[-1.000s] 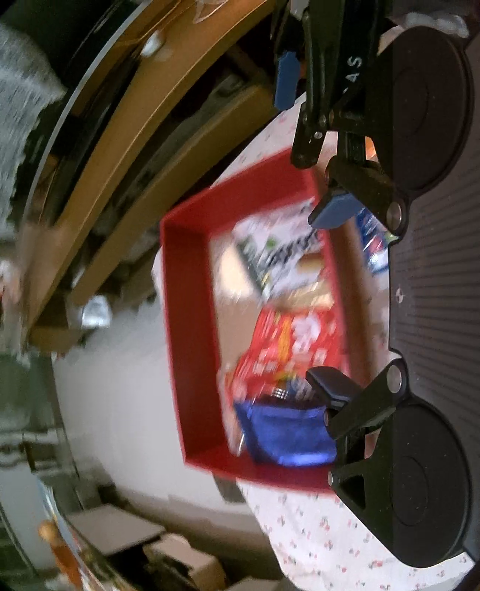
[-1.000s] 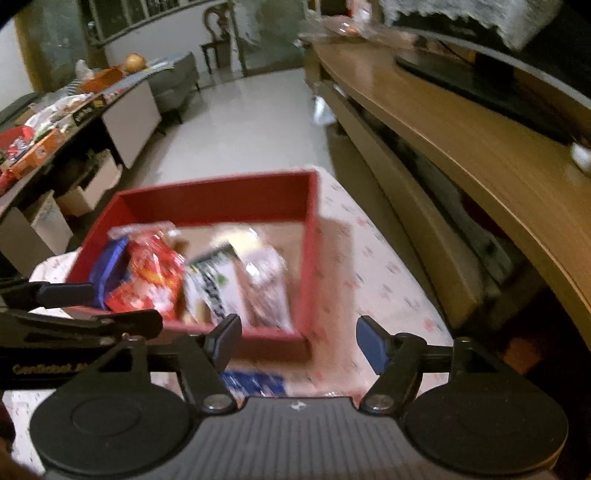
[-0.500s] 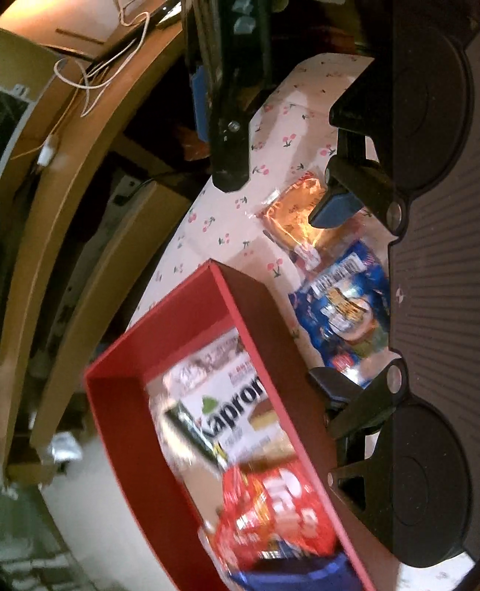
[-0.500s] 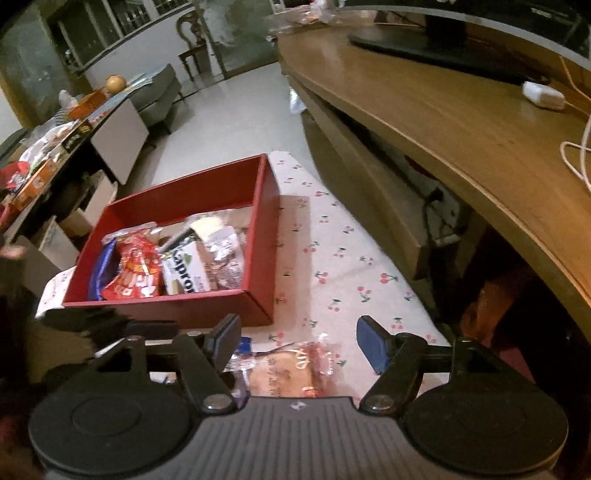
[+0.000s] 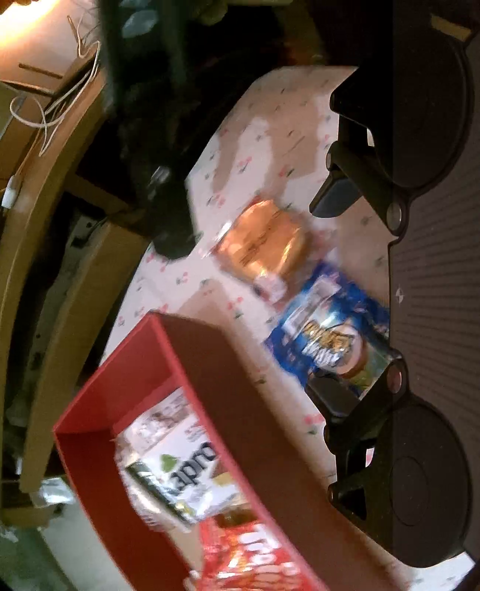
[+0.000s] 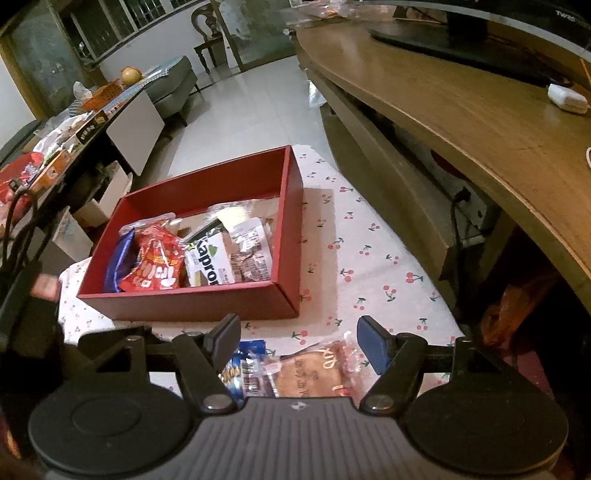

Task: Organize snacks
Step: 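Withdraw both tools from the red box toward the remaining snacks, then grasp blue snack bag with left tool while right tool grasps round cake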

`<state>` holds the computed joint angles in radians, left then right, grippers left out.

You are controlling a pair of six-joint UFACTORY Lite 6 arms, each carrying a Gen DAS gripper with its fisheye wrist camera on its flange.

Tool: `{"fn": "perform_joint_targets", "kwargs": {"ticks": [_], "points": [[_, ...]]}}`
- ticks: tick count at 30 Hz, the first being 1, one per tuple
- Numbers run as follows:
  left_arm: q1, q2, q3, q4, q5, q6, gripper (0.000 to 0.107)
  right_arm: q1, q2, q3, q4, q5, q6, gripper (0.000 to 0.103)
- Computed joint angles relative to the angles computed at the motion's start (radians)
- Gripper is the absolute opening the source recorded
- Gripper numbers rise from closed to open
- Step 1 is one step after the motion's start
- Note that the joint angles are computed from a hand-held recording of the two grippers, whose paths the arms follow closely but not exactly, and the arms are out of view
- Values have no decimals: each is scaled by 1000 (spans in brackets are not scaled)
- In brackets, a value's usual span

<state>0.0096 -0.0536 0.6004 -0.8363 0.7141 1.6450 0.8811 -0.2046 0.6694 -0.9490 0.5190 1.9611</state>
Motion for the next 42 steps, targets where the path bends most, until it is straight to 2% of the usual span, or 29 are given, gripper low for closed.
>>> {"fn": "perform_joint_targets", "kwargs": {"ticks": [4, 7, 9, 12, 14, 17, 20, 21, 26, 28, 30, 31, 33, 34, 37, 42], "points": [[91, -100, -64, 98, 89, -18, 95, 2, -9, 0, 6, -10, -11, 93], [116, -200, -132, 109, 75, 2, 95, 9, -9, -2, 14, -9, -23, 94], [88, -229, -153, 90, 21, -21, 95, 8, -11, -5, 20, -10, -30, 94], [-16, -176, -133, 73, -96, -156, 94, -3, -2, -9, 40, -17, -52, 94], [-85, -155, -142, 64, -198, -223, 89, -10, 1, -15, 59, -26, -73, 94], [-135, -197, -197, 82, -303, -267, 73, -16, 4, -26, 80, -25, -91, 94], [-49, -211, -184, 123, -223, -283, 70, -37, 22, -32, 110, -41, -123, 95], [-17, -199, -172, 134, -192, -280, 66, -41, 30, -34, 118, -45, -131, 95], [133, -239, -167, 183, -66, -241, 57, -56, 103, -22, 178, -86, -195, 95], [176, -235, -174, 198, -45, -216, 58, -65, 145, -9, 202, -117, -226, 96], [194, -226, -180, 187, -39, -183, 63, -80, 174, -1, 225, -157, -262, 96], [202, -214, -172, 179, -34, -180, 73, -86, 191, 10, 238, -167, -286, 98], [203, -192, -150, 164, -23, -175, 84, -99, 234, 40, 247, -179, -325, 103], [202, -196, -142, 156, -21, -172, 87, -103, 257, 56, 243, -179, -325, 103], [187, -199, -131, 126, -34, -163, 89, -113, 338, 110, 276, -174, -388, 103], [130, -176, -132, 131, -91, -196, 90, -99, 360, 129, 317, -177, -438, 103]]}}
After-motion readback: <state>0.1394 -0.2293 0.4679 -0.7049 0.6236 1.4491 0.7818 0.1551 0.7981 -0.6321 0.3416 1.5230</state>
